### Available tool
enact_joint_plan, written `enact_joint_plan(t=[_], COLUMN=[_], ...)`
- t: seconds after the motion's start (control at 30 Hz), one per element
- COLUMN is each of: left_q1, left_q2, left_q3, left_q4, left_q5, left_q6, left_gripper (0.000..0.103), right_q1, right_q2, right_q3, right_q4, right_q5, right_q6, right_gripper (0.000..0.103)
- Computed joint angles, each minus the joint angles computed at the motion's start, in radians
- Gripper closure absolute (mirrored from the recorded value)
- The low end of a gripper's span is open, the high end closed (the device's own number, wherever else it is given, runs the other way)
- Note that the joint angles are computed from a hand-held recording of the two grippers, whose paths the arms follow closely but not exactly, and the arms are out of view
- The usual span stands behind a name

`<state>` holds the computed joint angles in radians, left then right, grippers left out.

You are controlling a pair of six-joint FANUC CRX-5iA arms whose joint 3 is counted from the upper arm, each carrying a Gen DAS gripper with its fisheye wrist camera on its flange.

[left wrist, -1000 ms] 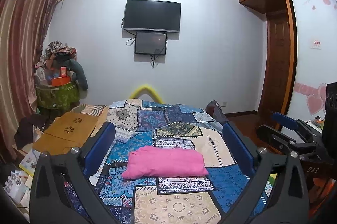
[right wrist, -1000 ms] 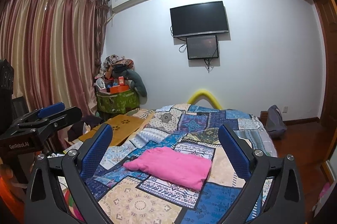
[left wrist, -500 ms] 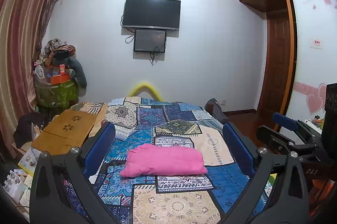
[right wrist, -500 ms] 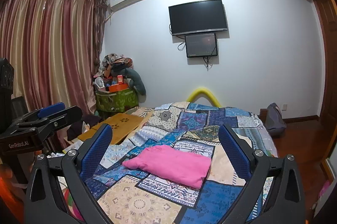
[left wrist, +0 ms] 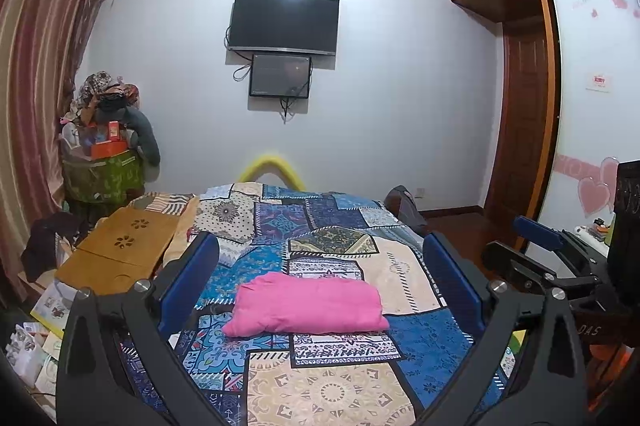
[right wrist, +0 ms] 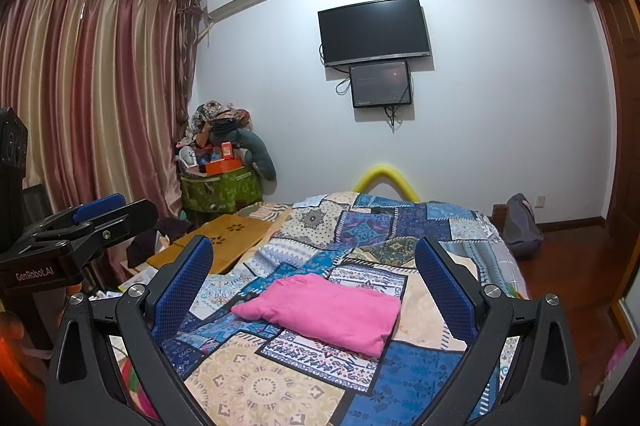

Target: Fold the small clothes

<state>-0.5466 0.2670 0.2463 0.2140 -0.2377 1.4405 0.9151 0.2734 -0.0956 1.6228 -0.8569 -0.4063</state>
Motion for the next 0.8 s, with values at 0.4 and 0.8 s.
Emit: enact_joint_plan(t=[0.4, 0.8], left_q1=[0.005, 0.002], left_q2=[0.008, 0.018], left_q3=[-0.015, -0.009], left_q4=[0.089, 0.117], left_q5=[0.002, -0.01], left_q6=[-0.084, -0.113], left_gripper=[0.0, 0.0], right_q1=[0.005, 0.011], right_q2=[0.004, 0.011], right_q3=[0.006, 0.014], right_q4=[-0.012, -0.026], right_q5=[-0.012, -0.02], right_q6=[0.004, 0.003], right_gripper=[0.002, 0.002])
